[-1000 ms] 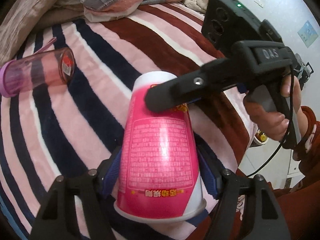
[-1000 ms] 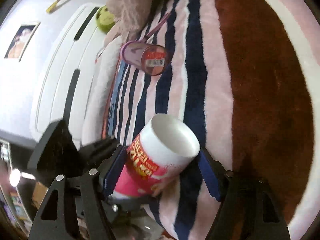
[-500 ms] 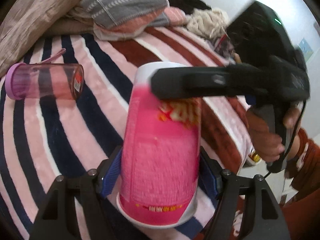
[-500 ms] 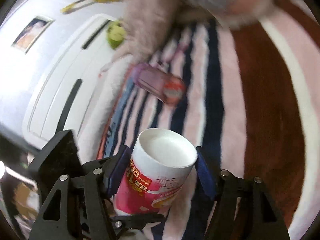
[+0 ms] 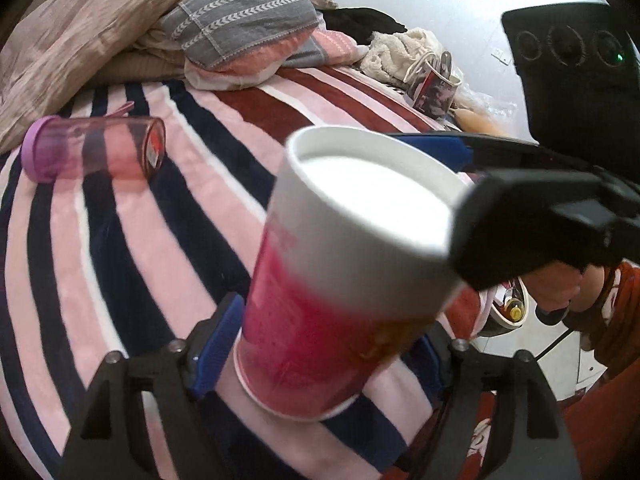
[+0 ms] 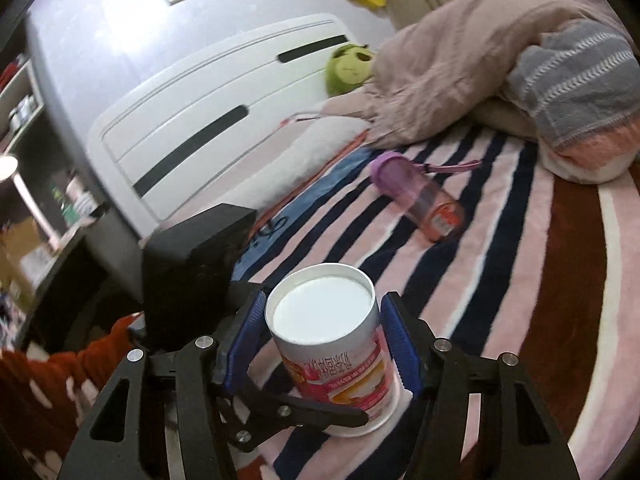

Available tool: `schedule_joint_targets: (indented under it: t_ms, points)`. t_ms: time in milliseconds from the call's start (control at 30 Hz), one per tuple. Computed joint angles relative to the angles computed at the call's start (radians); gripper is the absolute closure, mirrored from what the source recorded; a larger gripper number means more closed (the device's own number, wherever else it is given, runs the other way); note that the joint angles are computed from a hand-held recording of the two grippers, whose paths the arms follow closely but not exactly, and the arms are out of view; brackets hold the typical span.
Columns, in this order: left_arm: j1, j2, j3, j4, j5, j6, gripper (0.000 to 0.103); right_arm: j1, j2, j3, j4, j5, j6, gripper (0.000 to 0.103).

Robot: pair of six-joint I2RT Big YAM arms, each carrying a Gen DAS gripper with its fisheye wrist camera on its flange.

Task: Flip cup upside down
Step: 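Rotate the cup in the left tool so its closed white bottom faces up, then lower the cup rim-down onto the blanket and open the left tool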

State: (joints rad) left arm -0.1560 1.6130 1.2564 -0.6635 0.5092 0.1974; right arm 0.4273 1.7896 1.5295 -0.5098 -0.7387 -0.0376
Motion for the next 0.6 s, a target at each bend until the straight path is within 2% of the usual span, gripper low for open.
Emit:
schedule_joint_targets:
  t_ms: [133,333,467,600]
  points:
    - [0.006,-0.041,-0.057,0.038,0.024,-0.049,0.015,0.013,-0.041,-0.053,-0.024,-0.017,-0.05,0.046]
    - [0.005,-0.077,-0.091,0.054,-0.017,-0.107,0.013,0.028,-0.071,-0.089,-0.02,0.033,-0.05,0.045]
    - [0.006,-0.105,-0.107,0.069,-0.039,-0.124,0.012,0.027,-0.089,-0.105,0.015,0.065,-0.014,0.034]
    - [-0.001,-0.159,-0.136,0.091,-0.103,-0.155,0.007,0.022,-0.12,-0.132,0.053,0.113,0.031,0.026]
